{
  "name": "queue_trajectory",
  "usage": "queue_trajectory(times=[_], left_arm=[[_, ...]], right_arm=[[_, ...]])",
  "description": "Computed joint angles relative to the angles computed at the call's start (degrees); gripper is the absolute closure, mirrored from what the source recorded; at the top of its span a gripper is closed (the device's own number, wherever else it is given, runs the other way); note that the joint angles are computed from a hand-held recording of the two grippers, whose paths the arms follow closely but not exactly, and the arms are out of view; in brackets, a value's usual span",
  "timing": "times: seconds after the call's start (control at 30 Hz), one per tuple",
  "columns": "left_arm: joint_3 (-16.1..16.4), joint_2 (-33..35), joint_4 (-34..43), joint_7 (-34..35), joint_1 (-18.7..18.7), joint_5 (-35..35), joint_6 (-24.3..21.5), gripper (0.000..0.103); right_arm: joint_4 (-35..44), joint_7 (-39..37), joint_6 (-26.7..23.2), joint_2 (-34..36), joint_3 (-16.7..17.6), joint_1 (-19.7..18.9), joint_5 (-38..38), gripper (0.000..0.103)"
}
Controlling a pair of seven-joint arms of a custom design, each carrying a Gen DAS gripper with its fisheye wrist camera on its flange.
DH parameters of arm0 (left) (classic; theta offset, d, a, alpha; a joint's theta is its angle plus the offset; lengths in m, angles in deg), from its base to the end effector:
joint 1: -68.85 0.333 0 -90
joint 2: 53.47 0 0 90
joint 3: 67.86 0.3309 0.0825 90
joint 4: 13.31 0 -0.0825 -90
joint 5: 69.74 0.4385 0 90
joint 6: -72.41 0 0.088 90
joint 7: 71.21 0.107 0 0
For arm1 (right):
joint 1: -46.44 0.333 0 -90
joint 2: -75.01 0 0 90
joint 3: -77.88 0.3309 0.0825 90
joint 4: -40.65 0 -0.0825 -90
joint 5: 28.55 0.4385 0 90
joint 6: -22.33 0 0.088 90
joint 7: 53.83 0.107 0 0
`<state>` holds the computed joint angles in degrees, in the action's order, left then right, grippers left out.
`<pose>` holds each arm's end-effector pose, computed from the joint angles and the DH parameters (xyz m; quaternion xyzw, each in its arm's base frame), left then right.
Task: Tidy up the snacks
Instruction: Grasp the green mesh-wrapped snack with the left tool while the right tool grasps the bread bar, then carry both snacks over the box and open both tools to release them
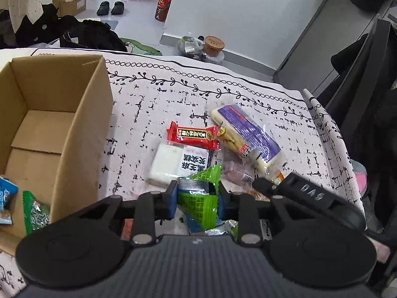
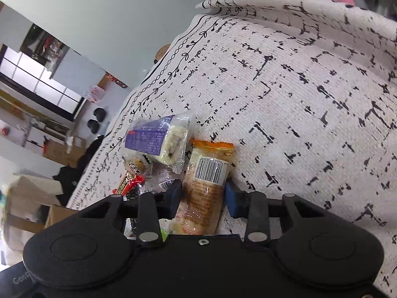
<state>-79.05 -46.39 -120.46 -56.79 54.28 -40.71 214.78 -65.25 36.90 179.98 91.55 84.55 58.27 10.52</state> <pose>0.6171 -0.2947 0.4947 -0.8318 0.4656 -0.2553 0.1614 0.6891 0.1970 0.4172 -0.5670 0.7392 0.0234 0.3627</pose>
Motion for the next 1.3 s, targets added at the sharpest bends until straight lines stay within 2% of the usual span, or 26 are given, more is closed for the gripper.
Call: queue_trajectory(times=[0.27, 0.4, 0.63, 0.83, 1.13, 1.3], left_arm=[[0.1, -1.0, -1.7, 0.4, 0.4, 0.1, 1.8, 0.074], [0.0, -2.4, -2.9, 0.2, 0.6, 0.4, 2.4, 0.074], [-0.2, -6.6, -5.8, 0.0, 1.8, 0.0, 4.4, 0.074], [-0.8, -11.8, -10.2, -3.4, 3.4, 2.8, 5.7, 0.074], [-1.3, -18.3, -14.7, -6.8, 6.5, 1.2, 7.0, 0.074], [-2.2, -21.3, -16.1, -8.8, 8.3, 3.2, 6.3, 0.074]], right_arm=[[-4.7, 0.2, 1.0, -4.4, -0.9, 0.5, -1.8, 0.073], [-7.3, -4.8, 4.5, -6.7, -0.3, 0.3, 0.4, 0.074], [-8.9, -9.3, 5.3, -10.3, -0.7, 0.9, 2.4, 0.075], [-9.6, -8.7, 5.0, -13.1, -1.5, 2.7, -1.3, 0.075], [-10.0, -8.6, 4.4, -16.1, -1.5, 4.9, -4.0, 0.075], [-9.9, -9.0, 3.4, -17.3, -1.3, 6.0, -5.1, 0.075]])
